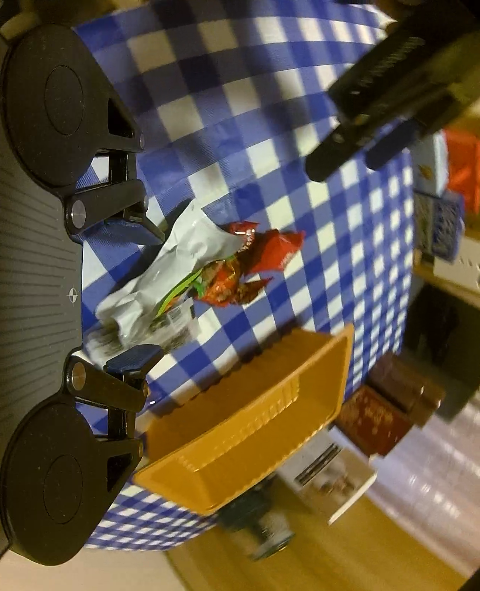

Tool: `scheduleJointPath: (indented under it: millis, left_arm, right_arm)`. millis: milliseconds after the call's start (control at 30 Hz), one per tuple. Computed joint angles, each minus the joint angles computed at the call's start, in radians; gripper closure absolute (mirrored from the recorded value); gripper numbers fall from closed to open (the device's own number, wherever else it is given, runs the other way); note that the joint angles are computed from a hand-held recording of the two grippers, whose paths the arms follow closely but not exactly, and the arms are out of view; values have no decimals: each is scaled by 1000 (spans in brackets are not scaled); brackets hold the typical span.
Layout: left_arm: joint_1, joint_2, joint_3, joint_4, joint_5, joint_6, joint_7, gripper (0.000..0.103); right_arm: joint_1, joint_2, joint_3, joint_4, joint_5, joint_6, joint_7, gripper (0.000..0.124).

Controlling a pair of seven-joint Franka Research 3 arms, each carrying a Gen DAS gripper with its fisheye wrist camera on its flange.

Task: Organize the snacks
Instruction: 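Grasp the white foil pouch with the right tool and lift it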

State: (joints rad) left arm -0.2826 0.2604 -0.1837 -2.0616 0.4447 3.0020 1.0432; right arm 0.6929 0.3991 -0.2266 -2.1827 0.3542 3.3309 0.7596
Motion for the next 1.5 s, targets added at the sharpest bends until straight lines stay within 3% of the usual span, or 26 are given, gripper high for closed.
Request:
scheduleJointPath:
  millis: [133, 300, 500, 600, 667, 767, 833, 933, 1100, 1200, 1367, 1500]
  left_arm:
    - [8, 9, -8, 3, -19, 12, 2, 33]
    - [21, 18, -22, 2, -59, 22, 13, 33]
    - [13, 16, -16, -5, -67, 17, 3, 33]
    - [7, 13, -13, -10, -65, 19, -7, 33]
    - [10, 13, -18, -12, -70, 21, -6, 33]
    - [11, 16, -26, -14, -75, 25, -1, 33]
    - [16, 21, -36, -12, -85, 24, 12, 33]
    - [34, 25, -63, -14, -116, 29, 48, 33]
    - [15, 29, -43, -13, -111, 36, 37, 33]
    - [3, 34, -30, -9, -102, 31, 25, 33]
    - [-18, 56, -9, 10, -78, 33, 1, 33]
    - [-28, 93, -5, 41, -66, 51, -17, 36]
  right_arm:
    - [-24, 43, 10, 47, -52, -25, -41, 64]
    - [-64, 72, 42, 83, -120, -50, -64, 79]
    - [-45, 32, 25, 68, -126, -116, 25, 91]
    - [-125, -25, 113, 44, -65, -199, 130, 93]
    - [-246, -56, 236, 45, 35, -276, 175, 93]
    - [-364, -81, 359, 28, 162, -300, 236, 93]
    - [-409, -82, 416, 15, 205, -266, 234, 92]
    - [-413, -75, 435, 1, 186, -220, 232, 92]
    - [-409, -51, 446, -17, 114, -135, 235, 92]
    - [-454, -44, 495, -40, 94, -82, 257, 92]
    - [-691, -57, 730, -111, 63, 32, 341, 93]
    - [-666, -98, 702, -164, 104, 139, 463, 93]
